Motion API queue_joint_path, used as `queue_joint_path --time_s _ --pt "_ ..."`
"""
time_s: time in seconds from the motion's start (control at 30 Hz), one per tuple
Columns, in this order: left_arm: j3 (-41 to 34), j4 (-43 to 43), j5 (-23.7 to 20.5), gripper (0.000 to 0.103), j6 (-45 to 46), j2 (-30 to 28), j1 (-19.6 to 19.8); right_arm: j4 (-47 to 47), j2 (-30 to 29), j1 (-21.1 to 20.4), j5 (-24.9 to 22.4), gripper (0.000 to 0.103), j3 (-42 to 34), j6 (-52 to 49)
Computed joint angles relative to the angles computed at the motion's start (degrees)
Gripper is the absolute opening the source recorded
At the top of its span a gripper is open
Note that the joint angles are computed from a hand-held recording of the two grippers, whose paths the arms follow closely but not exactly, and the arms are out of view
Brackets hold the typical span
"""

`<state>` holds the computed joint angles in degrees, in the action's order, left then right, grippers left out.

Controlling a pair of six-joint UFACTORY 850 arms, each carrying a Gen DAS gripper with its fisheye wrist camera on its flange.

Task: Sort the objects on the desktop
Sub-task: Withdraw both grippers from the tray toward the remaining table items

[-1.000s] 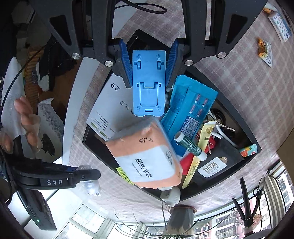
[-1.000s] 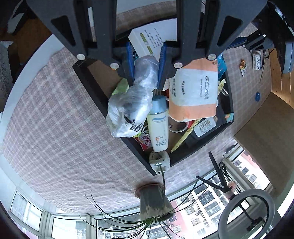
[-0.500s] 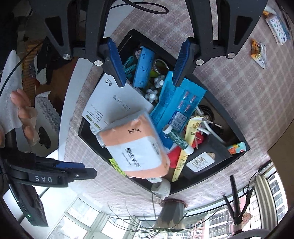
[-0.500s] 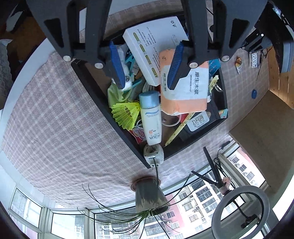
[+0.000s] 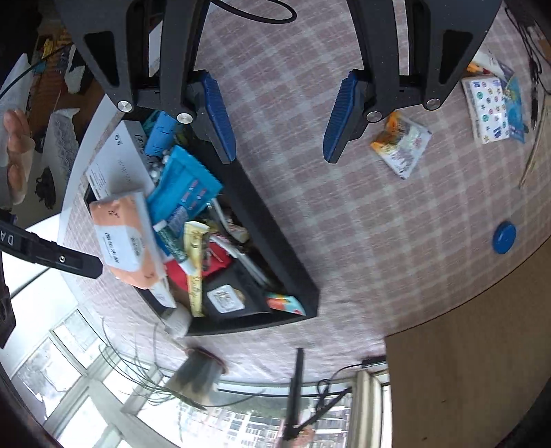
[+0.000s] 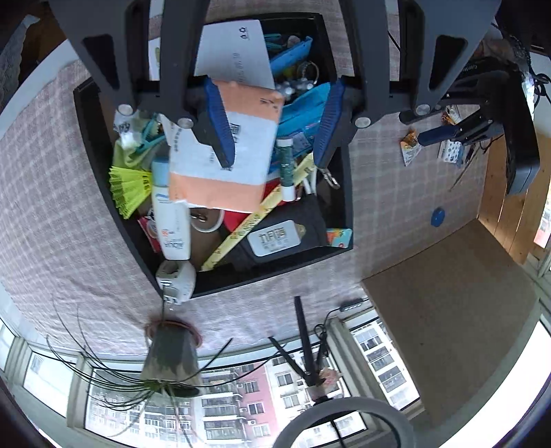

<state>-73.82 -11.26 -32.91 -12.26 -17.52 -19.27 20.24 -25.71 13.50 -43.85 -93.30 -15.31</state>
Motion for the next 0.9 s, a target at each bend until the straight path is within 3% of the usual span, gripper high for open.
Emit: queue_joint_path --time_s 0.37,0.77,0.9 --pt "9.87 14.79 1.44 0.050 -18.20 7.03 7.15 0.52 -4.73 8.28 -2.00 0.047 -3.88 -5.25" --pt "15.16 17.45 1.56 0.051 -22.66 11.03 11.21 0.19 -10.89 14.93 -5.85 0.048 -9.00 -8.92" --pt "16.27 16.57 1.76 0.051 -22.43 11.40 12.09 0.30 -12.20 16.52 -6.45 0.057 -10.11 -9.90"
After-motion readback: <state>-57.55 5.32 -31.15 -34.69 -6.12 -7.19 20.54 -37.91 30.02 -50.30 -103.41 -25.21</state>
